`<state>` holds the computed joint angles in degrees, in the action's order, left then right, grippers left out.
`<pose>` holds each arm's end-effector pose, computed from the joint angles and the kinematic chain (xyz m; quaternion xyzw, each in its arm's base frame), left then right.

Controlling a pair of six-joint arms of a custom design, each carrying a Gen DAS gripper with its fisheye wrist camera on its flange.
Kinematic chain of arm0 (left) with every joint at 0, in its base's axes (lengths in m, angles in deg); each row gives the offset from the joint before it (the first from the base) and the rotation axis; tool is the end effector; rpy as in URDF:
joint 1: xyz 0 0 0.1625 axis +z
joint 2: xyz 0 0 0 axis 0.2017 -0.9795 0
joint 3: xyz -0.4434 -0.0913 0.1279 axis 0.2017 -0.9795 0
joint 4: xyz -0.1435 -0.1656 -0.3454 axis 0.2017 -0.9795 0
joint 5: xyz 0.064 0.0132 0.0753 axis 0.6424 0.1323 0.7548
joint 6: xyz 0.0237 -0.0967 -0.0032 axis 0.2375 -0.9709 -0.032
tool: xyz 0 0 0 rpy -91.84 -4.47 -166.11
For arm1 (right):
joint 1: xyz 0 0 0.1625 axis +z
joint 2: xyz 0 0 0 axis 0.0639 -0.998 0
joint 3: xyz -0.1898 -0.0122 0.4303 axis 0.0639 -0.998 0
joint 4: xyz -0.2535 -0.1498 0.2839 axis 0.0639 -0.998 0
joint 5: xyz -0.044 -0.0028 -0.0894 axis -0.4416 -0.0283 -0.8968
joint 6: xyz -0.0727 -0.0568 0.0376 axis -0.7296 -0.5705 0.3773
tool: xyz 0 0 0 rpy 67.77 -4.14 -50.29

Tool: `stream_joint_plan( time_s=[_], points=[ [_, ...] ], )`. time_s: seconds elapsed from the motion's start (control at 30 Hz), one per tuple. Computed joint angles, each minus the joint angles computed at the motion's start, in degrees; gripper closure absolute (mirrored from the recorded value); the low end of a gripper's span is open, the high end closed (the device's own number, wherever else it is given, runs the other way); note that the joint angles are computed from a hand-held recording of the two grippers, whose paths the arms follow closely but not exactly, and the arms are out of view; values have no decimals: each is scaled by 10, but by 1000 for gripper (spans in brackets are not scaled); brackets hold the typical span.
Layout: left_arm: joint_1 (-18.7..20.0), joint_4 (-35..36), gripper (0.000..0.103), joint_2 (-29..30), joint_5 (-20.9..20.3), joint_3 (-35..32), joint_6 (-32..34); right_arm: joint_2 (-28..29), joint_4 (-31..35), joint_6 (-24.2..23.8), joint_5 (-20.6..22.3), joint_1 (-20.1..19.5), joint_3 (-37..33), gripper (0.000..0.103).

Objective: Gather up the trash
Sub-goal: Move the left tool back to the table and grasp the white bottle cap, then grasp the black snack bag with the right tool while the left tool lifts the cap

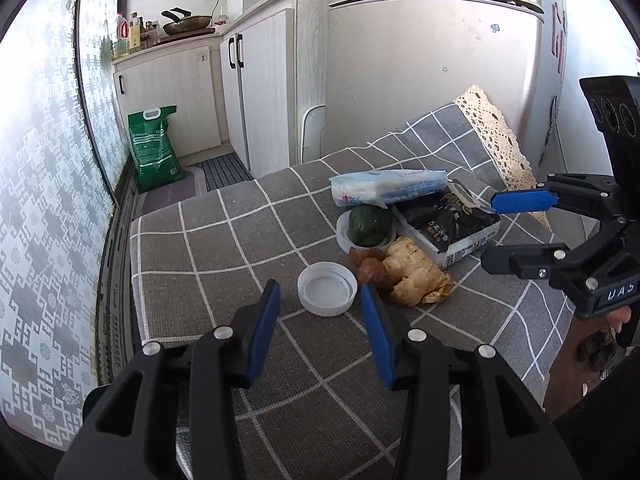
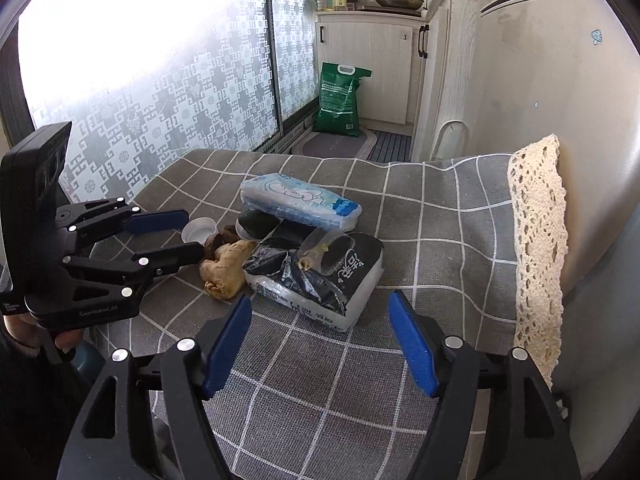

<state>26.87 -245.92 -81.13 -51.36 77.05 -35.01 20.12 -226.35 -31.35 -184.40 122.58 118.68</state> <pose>-0.0805 -0.3186 0.2633 0.3525 0.8519 -0.3014 0.2432 0.3205 -0.3104 0.0809 0.3256 -0.8744 0.2543 0.2546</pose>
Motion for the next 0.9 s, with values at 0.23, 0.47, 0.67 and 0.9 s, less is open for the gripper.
stream_joint_plan(
  time_s=[0.23,0.47,0.67,0.9],
  points=[
    [10,-15,65,12,-12,-5,8,38,-41,-22,-27,11,-16,15],
    [13,-22,71,11,-22,-5,16,73,-69,-33,-50,16,-36,13],
    [9,-9,71,-16,-25,-2,13,77,-71,-17,-67,13,-42,13],
    [-4,17,71,-57,-28,-2,9,93,-64,10,-81,18,-59,13]
  ],
)
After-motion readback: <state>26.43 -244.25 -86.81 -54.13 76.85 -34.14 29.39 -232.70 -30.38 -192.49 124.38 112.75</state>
